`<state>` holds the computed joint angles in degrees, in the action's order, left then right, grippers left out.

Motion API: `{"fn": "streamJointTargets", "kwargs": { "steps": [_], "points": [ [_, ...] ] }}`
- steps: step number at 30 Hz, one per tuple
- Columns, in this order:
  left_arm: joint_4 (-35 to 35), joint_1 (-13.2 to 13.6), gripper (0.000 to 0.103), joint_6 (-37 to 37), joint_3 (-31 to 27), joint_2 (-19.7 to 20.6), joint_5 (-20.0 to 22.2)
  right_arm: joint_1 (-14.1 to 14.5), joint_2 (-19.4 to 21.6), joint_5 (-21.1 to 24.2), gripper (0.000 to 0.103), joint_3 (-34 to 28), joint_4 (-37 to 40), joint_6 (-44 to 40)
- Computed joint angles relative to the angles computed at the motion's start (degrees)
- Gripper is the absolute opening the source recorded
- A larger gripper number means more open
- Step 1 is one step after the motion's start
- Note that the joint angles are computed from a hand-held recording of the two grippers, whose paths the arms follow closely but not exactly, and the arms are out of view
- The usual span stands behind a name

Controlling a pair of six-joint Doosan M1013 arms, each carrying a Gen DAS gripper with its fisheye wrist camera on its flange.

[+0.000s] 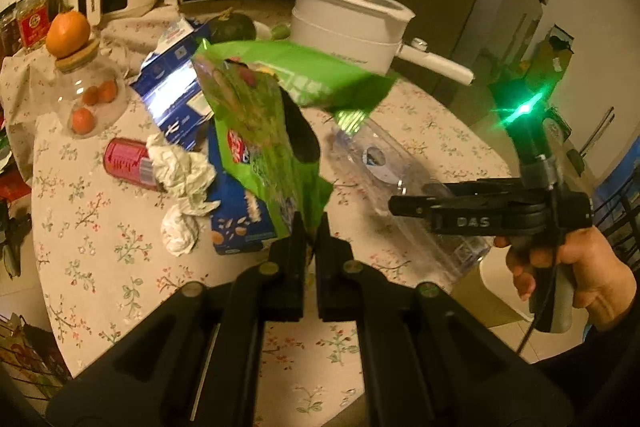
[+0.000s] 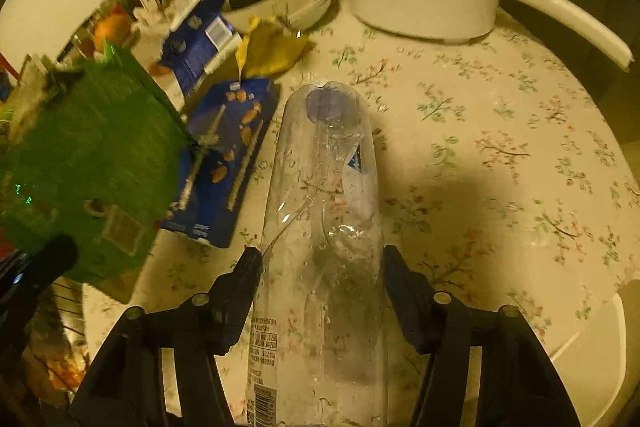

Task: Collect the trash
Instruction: 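Grasp the clear plastic water bottle with the right tool while the left holds the green bag, then carry the green bag and bottle over the white bin and open both tools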

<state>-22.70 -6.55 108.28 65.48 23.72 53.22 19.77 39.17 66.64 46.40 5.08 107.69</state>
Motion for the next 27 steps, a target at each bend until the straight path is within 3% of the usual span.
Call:
{"fn": "streamJointTargets", "kwargs": {
  "steps": [15, 27],
  "points": [
    [-5.91, -3.30, 0.004, 6.80, 0.00, -0.80, 0.27, -3.63, -11.38, -8.07, 0.062, 14.47, 1.95, 3.21],
    [-13.99, -8.41, 0.004, 15.40, -0.33, -0.32, 6.88, -7.34, -19.56, -9.74, 0.063, 26.01, -2.95, 9.31]
  ]
}}
